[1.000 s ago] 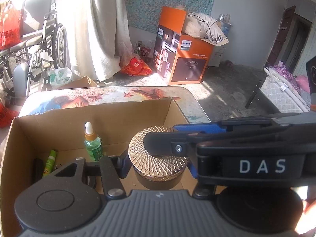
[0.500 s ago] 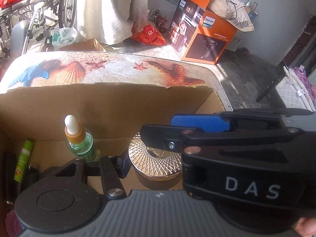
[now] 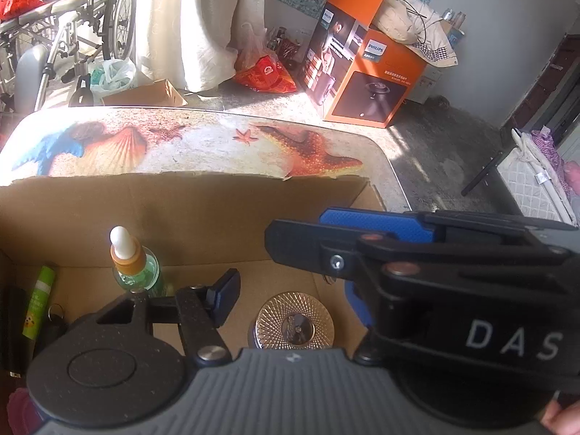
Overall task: Organize rigid objects
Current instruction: 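Lift the jar over the box wall and lower it inside, then open the right gripper and withdraw it from the box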
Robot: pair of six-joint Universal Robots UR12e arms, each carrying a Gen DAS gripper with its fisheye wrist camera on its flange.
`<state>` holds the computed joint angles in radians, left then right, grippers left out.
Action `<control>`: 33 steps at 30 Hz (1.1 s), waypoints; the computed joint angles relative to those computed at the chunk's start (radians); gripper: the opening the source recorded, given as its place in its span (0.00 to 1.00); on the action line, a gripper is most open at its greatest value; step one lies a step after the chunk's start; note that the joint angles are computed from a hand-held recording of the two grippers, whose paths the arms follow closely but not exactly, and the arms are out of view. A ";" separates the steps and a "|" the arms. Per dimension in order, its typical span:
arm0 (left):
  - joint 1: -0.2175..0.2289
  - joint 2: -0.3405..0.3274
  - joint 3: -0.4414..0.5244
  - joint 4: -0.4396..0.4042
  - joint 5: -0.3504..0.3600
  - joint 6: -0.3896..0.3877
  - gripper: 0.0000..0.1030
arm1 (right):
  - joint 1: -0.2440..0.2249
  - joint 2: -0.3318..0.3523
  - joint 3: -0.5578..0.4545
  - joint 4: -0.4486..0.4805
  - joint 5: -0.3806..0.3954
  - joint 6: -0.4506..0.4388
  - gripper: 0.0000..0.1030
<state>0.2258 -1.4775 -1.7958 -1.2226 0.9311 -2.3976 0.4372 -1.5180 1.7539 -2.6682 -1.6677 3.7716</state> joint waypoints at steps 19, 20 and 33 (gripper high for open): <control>0.308 0.285 -0.081 -0.435 -0.188 0.643 0.89 | 0.348 -0.112 0.159 -0.306 -0.460 0.294 0.46; 0.331 0.295 -0.085 -0.465 -0.189 0.686 0.90 | 0.366 -0.110 0.162 -0.309 -0.480 0.311 0.47; 0.521 0.366 -0.169 -0.522 -0.117 0.919 0.95 | 0.451 -0.069 0.180 -0.306 -0.474 0.469 0.56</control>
<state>0.7471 -1.1113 -1.9646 -1.7449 0.8144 -1.4783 0.8885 -1.5872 1.9336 -2.9739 -2.1422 4.2409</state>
